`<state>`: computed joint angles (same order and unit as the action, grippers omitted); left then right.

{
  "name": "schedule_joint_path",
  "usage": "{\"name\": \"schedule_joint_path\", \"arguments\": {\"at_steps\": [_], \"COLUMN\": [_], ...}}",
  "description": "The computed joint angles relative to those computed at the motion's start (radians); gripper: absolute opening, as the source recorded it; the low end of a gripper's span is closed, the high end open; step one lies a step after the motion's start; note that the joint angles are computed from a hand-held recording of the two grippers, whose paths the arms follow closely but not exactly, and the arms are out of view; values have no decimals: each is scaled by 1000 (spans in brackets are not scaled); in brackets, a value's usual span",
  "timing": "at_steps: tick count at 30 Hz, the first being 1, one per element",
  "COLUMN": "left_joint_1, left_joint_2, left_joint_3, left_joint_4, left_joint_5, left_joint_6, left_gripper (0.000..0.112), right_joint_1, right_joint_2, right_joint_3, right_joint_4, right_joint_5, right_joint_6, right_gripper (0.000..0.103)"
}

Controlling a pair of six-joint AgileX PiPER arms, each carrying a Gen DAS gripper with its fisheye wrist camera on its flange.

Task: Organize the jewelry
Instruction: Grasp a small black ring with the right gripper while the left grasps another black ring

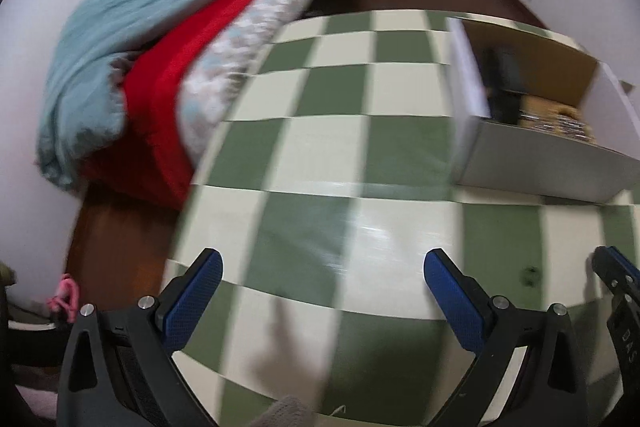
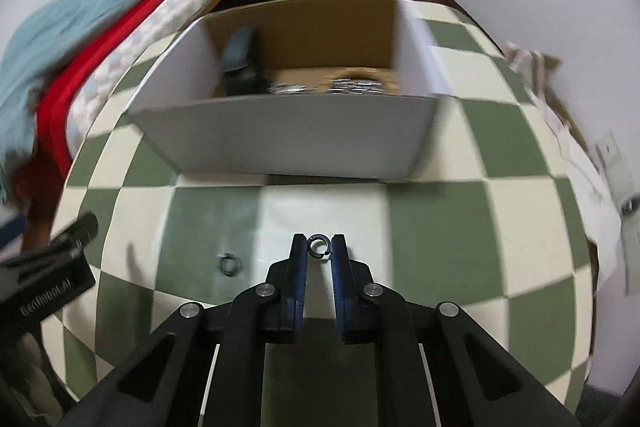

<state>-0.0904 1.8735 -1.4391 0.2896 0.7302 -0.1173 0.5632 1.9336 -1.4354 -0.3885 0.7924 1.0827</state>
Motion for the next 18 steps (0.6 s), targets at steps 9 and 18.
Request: {"name": "schedule_joint_path", "arguments": {"at_steps": [9,18], "left_joint_1": [-104,-161], "left_joint_2": [6,1], "left_joint_3": [20,61], "left_joint_4": [-270,-273], "left_joint_5": [31,-16], "left_joint_6": [210,238], "left_gripper": [87,10], "right_joint_1": [-62,-89], "right_joint_2": [-161,-218], "right_joint_3": [233,309], "right_joint_4": [-15,-26], "right_joint_5": [-65,-117], "right_joint_6": [119,149], "right_gripper": [12,12]}}
